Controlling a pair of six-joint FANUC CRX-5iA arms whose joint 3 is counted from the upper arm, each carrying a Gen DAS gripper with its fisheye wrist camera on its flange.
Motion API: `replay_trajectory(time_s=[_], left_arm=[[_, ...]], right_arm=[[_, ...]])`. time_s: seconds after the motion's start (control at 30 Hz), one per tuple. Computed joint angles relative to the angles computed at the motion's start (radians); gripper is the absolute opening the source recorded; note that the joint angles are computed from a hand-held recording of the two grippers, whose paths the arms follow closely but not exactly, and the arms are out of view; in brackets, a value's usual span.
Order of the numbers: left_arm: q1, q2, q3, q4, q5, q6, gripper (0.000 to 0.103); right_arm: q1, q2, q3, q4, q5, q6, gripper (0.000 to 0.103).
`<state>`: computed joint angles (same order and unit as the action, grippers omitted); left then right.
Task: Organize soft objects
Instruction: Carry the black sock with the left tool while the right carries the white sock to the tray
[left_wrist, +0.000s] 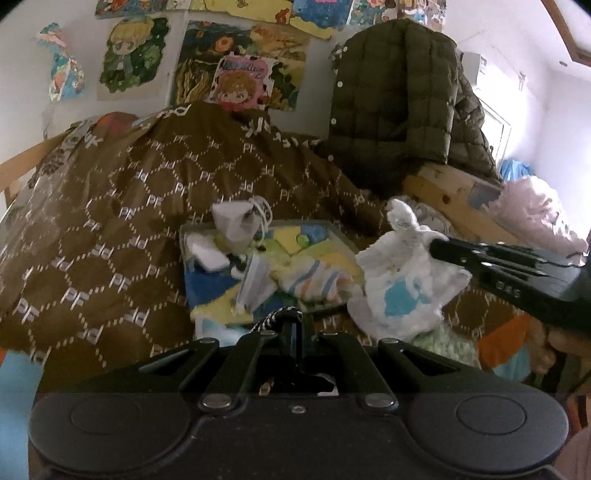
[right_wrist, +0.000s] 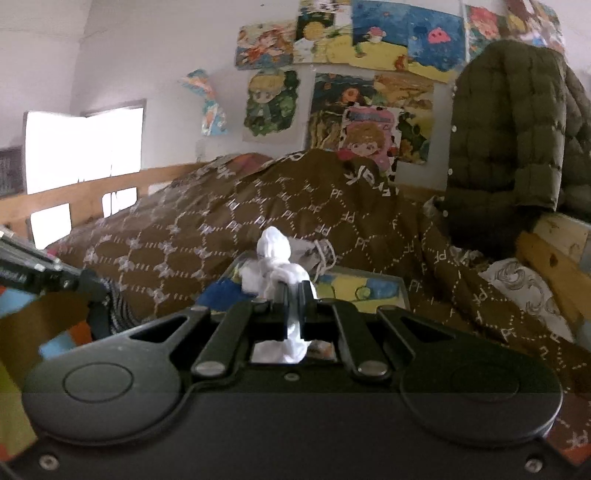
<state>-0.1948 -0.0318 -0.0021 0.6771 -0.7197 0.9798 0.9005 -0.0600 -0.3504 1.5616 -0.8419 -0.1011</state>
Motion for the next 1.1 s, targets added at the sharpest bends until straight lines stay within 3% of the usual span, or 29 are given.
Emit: replay_trajectory(time_s=[0.27,0.47,0.57,0.7,0.8,0.9,1.1], left_arm=[[-0.035,0.193,0.28,0.018,-0.053,-0.049,0.001],[-0.052,0.382,0.54,0.055,-0.16,0.025,0.001],[-0.064,0.44,0.614,0.068,-0.179,0.052,0.001],[-0.091,0.527,0.734,0.01,-0.172,0.114,0.001],[-0.112,0.628,0.893,-0.091,-0.215,0.219,0.001],[-0.13,0.741,1.068,-0.173,-0.27,0.314,0.001],[-0.148,0.947,1.347,-0.236,-0.358,0.455,0.001]], right_arm=[[-0.175,0.065,0.077,0.112,0.114,-0.166,0.001],[-0.265,0.083,0.083,0.149,0.182,-0.281,0.001],[-0.287,0.08,0.07,0.159,0.193,-0.327,0.001],[-0.316,0.067,0.046,0.157,0.214,-0.388,0.001],[-0.351,0.058,0.027,0.188,0.247,-0.462,0.001],[-0.42,0.091,0.043,0.314,0.287,-0.63,0.001],[-0.429,0.161,0.079,0.199,0.349,-0.637,0.001]])
